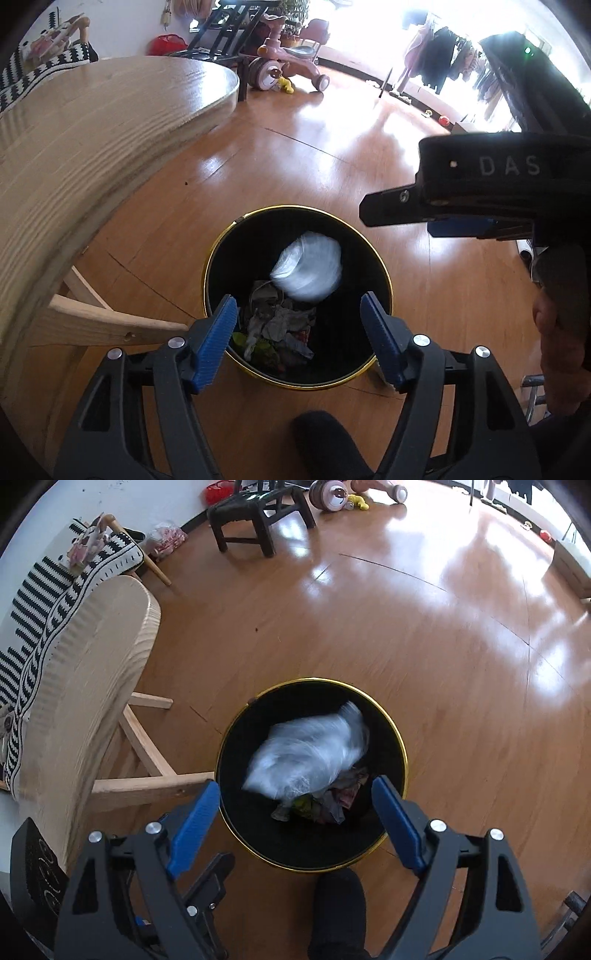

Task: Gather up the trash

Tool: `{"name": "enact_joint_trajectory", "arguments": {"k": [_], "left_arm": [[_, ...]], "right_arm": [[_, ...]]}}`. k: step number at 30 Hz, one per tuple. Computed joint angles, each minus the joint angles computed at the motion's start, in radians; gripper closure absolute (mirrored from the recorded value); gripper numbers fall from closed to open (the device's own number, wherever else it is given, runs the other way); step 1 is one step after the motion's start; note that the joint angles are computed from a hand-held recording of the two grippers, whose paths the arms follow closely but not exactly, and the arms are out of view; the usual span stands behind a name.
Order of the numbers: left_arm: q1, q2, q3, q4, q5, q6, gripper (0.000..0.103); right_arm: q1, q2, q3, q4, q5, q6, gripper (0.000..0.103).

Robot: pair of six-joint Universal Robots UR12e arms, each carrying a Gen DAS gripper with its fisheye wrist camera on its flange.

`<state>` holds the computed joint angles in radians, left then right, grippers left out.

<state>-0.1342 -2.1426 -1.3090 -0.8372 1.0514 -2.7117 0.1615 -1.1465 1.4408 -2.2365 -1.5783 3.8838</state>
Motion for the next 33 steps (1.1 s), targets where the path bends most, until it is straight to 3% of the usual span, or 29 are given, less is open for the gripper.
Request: {"name": "enact_joint_trajectory", "arguments": {"k": [5, 9, 11, 15, 18, 22, 24, 27, 33], "left_arm": [[0.0, 0.016, -0.019, 0.012, 0.004, 0.001, 0.024], [0.008, 0.052, -0.042, 0.007, -0.004, 0.024, 0.019], [0.023, 0.079, -0.059, -0.002, -0.026, 0.037, 0.016], [0.062, 0.146, -0.109, 0.061, -0.01, 0.059, 0.011], [0.12, 0.202, -0.148, 0.125, 0.021, 0.002, 0.009], [0.193, 0.262, -0.211, 0.232, 0.133, -0.071, 0.008], [0.231, 0.288, -0.243, 0.289, 0.245, -0.103, 0.007], [0.288, 0.312, -0.277, 0.335, 0.353, -0.176, 0.007], [0.4, 0.356, -0.32, 0.344, 0.419, -0.334, 0.007]], "right_arm": [[0.002, -0.006, 0.002, -0.008, -0.028, 0.022, 0.021], [0.018, -0.017, -0.006, -0.017, -0.109, 0.022, 0.021], [0.033, -0.024, -0.012, -0.07, -0.161, 0.023, 0.019], [0.084, -0.011, -0.059, -0.192, -0.242, -0.068, 0.014], [0.127, 0.014, -0.11, -0.267, -0.282, -0.147, 0.013], [0.186, 0.065, -0.196, -0.358, -0.265, -0.234, 0.01], [0.221, 0.104, -0.258, -0.37, -0.246, -0.292, 0.01], [0.266, 0.167, -0.353, -0.374, -0.153, -0.352, 0.01], [0.343, 0.294, -0.55, -0.312, -0.039, -0.445, 0.01]]}}
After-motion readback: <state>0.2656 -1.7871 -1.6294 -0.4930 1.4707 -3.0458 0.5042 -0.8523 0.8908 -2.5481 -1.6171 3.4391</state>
